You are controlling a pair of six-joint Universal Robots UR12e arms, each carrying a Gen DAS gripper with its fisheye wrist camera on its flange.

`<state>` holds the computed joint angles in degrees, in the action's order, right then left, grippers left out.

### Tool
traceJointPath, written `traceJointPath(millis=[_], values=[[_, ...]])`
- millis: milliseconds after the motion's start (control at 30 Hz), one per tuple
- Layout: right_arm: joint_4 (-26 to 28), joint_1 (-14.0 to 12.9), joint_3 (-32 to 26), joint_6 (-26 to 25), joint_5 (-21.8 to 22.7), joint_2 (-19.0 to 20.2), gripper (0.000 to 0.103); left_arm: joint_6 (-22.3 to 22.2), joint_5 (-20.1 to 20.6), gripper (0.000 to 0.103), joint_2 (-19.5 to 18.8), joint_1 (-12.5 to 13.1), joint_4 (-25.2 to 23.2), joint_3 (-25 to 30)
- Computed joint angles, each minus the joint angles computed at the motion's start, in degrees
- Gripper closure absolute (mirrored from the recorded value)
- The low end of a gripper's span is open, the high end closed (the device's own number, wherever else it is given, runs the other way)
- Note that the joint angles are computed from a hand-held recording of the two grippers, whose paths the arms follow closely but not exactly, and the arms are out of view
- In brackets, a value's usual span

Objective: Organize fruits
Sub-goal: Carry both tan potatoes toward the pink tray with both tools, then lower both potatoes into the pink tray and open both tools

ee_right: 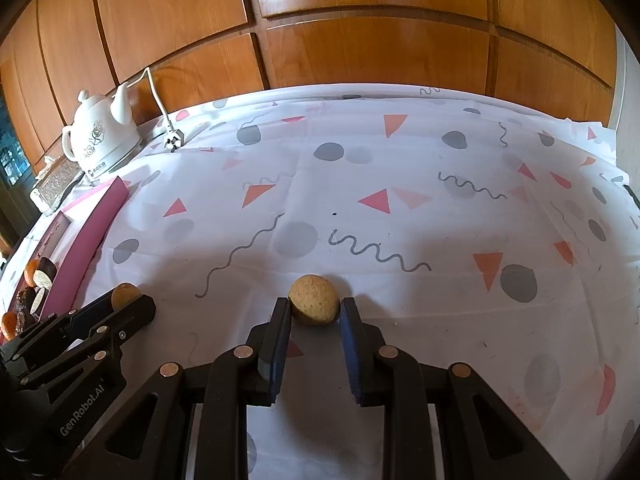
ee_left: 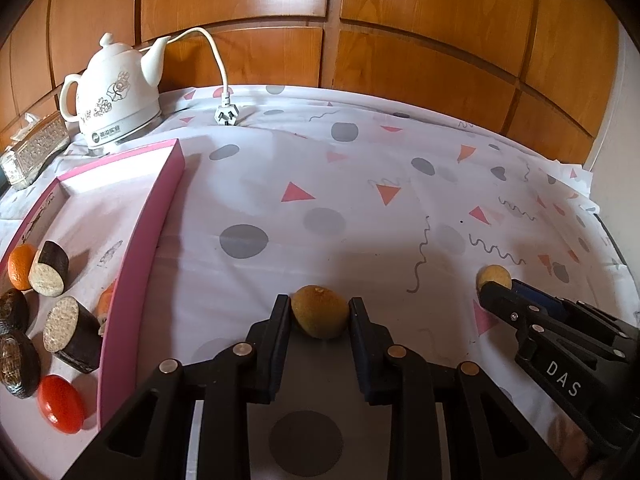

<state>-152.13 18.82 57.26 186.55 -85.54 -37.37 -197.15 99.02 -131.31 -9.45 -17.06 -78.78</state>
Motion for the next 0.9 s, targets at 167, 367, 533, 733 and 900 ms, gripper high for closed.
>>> traceJointPath(millis=[167,367,533,733,900], values=[[-0.02,-0.02,-0.02,0.12,0.12,0.05,0.077,0.04,0.24,0.074,-0.05,-0.09,0.07,0.04],[-0.02,-0.04,-0.06,0.05,0.13,0.1,0.077,0.11,0.37,0.074,-0.06,-0.16,0.21,0.04],[-0.04,0.04,-0.07,-0.16,-0.2,0.11,0.077,0.42,0.23,0.075,0.42,-0.18,-0.39,-0.23],[1.71,0.71,-1.17,-1.97,-2.9,0.34,0.078,0.32,-2.12,0.075,3.79,0.48,2.86,-3.53],[1.87,0.99,-2.57,-1.97,1.61,0.15,0.078,-0.88,-0.62,0.074,7.08,1.72,6.1,-6.81]])
